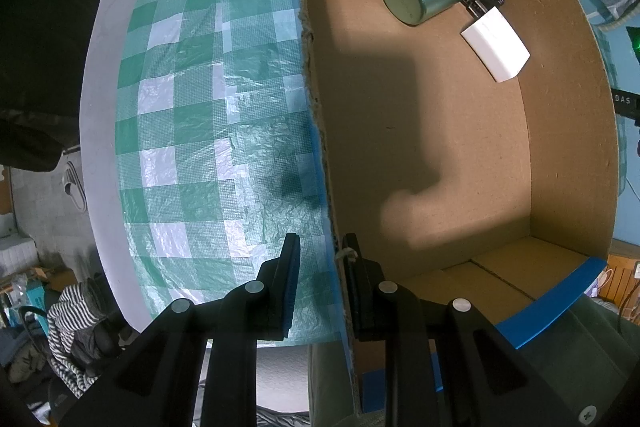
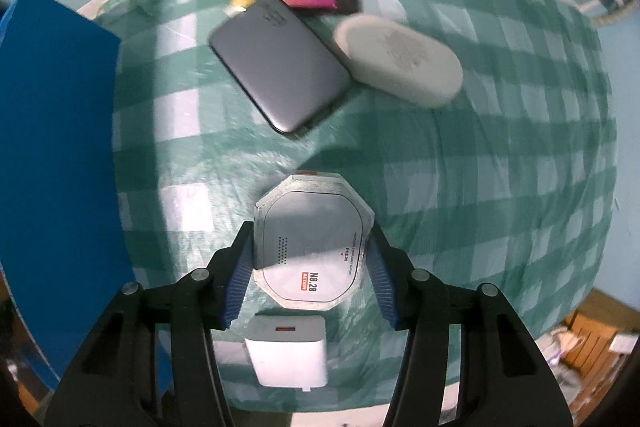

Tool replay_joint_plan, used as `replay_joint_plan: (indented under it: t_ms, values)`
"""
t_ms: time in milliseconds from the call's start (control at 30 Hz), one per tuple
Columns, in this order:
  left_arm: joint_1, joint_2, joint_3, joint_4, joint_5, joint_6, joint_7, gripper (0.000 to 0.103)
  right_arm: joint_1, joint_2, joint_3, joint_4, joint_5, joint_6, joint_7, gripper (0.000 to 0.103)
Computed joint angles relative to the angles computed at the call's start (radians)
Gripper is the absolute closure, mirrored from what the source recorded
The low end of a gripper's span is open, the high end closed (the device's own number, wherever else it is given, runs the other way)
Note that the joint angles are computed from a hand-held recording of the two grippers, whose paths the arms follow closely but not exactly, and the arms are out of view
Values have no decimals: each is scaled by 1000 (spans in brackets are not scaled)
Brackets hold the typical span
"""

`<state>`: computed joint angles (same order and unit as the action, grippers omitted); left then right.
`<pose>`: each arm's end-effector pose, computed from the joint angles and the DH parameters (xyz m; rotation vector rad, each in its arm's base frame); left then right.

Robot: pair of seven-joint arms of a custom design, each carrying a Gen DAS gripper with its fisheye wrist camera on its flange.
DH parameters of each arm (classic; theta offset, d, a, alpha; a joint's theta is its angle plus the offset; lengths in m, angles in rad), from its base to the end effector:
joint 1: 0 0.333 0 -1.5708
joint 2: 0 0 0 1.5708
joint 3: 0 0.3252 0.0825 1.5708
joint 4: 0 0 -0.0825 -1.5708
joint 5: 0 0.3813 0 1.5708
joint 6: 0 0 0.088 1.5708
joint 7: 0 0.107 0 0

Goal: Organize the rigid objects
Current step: 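Carry the white octagonal puck with the right gripper into the box and release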

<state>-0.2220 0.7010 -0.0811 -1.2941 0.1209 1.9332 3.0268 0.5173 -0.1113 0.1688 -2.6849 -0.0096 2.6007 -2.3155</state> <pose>0.7086 -0.1980 0.3355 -0.3351 -3.0755 -0.1083 0.3190 0.2597 0.2831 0.2058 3.1000 0.0003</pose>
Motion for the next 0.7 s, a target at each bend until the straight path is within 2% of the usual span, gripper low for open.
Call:
replay_joint_plan:
  t_ms: [233,700]
  values:
    - [0,0,0,0,0,0,1,82,-27,-31,-25,66,-24,-110,-130,50]
    - [1,-1,1,-5,2,3,2,82,-48,-80,-18,157,-104,-247,-209,50]
